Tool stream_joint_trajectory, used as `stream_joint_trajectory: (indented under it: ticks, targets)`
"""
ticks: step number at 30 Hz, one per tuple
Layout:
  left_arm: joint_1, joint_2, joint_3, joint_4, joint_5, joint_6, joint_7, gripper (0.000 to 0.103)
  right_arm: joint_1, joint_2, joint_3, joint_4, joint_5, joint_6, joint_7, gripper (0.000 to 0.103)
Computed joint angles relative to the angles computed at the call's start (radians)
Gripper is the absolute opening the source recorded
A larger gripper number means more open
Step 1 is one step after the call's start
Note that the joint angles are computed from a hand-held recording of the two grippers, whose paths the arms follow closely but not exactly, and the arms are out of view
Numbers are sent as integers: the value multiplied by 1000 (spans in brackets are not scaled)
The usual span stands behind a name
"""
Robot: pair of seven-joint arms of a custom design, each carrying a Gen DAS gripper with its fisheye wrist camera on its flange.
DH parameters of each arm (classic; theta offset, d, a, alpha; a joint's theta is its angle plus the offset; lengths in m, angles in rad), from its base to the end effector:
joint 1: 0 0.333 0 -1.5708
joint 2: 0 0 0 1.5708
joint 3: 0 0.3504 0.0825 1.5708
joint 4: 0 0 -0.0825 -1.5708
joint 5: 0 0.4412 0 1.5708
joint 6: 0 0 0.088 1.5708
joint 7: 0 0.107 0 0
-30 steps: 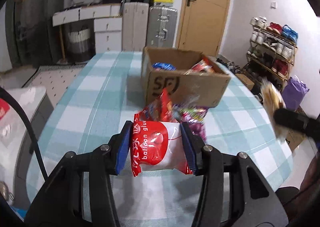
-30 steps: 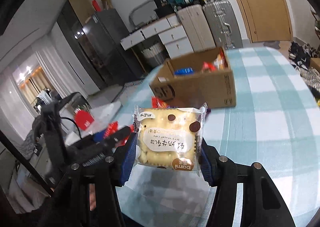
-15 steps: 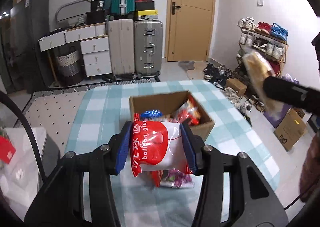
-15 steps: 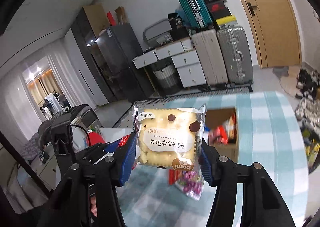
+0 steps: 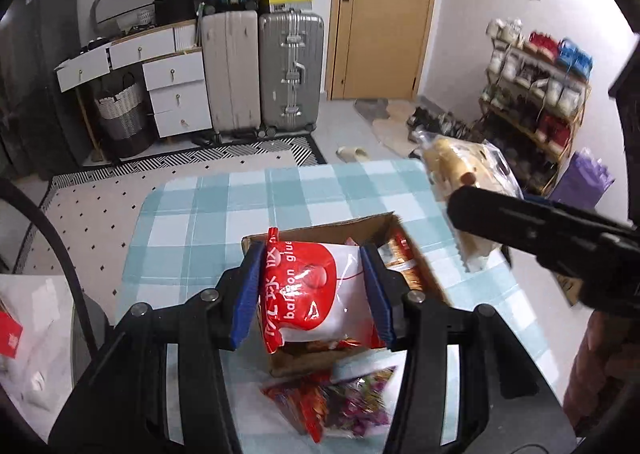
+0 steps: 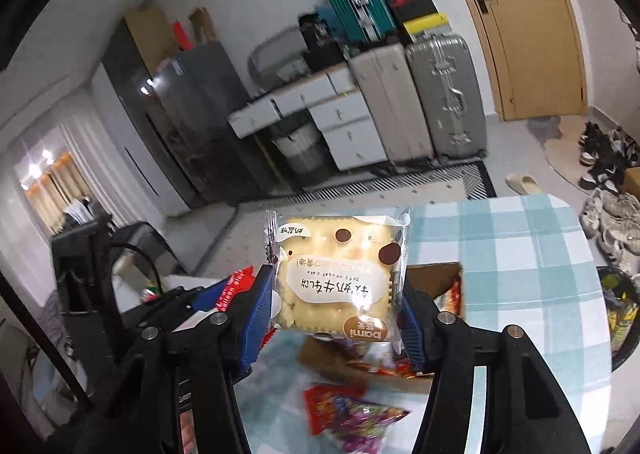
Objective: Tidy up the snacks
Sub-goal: 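Carry the balloon-gum bag and bun pack over the box and open both tools, then move both tools back over the last two snack bags on the table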
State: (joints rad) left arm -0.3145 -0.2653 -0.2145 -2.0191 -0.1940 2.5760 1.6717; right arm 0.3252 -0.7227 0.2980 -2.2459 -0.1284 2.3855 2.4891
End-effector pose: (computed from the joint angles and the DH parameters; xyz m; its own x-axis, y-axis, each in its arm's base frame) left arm 0.4920 -0.3015 0.6812 -0.5255 -0.8486 0.0610 -0.6025 0.3206 -0.7310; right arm 0.3121 0.2839 0.7344 -0.0540 -0.9282 -0.3682 -0.6631 0.3090 -0.6818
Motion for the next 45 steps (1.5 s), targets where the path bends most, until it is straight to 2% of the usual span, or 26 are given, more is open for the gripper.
stream_joint_trajectory:
  ticks: [5, 7, 15, 20, 22, 25, 31, 34, 36, 38, 45]
  targets:
    - [-6, 120, 8, 68, -75, -28, 32, 46, 2, 66, -41, -21, 16, -12, -36, 57]
    - [-4, 167, 9, 105, -121, -66, 56, 46, 5, 88, -53, -29, 22, -9, -53, 57]
    - [22, 305, -30, 188, -87, -92, 74, 46, -4, 129, -67, -87, 9, 30, -75, 57]
    - [26, 353, -42, 211, -42, -78, 63, 46, 4, 148, -88, -104, 24, 46, -102, 58]
    - [29, 369, -44, 220, -39, -84, 50, 52, -1, 152, -86, -106, 18, 46, -107, 58]
    - [34, 386, -45, 230, -39, -93, 26, 53, -4, 154, -87, -113, 24, 59, -98, 58]
    - [36, 381, -39, 225, 21, -108, -26, 54, -11, 153, -84, -120, 33, 50, -77, 65]
    - [43, 350, -41, 197, -1, -99, -15, 65, -8, 137, -91, -132, 38, 67, -72, 78]
    - [43, 324, -39, 172, 14, -82, -18, 69, -16, 117, -83, -139, 32, 66, -55, 79]
    - [40, 289, -36, 142, 52, -69, -39, 69, -25, 96, -72, -139, 22, 53, -36, 79]
    - [35, 152, -29, 43, 60, -58, -37, 71, -22, 12, -51, -126, 12, -11, -8, 79]
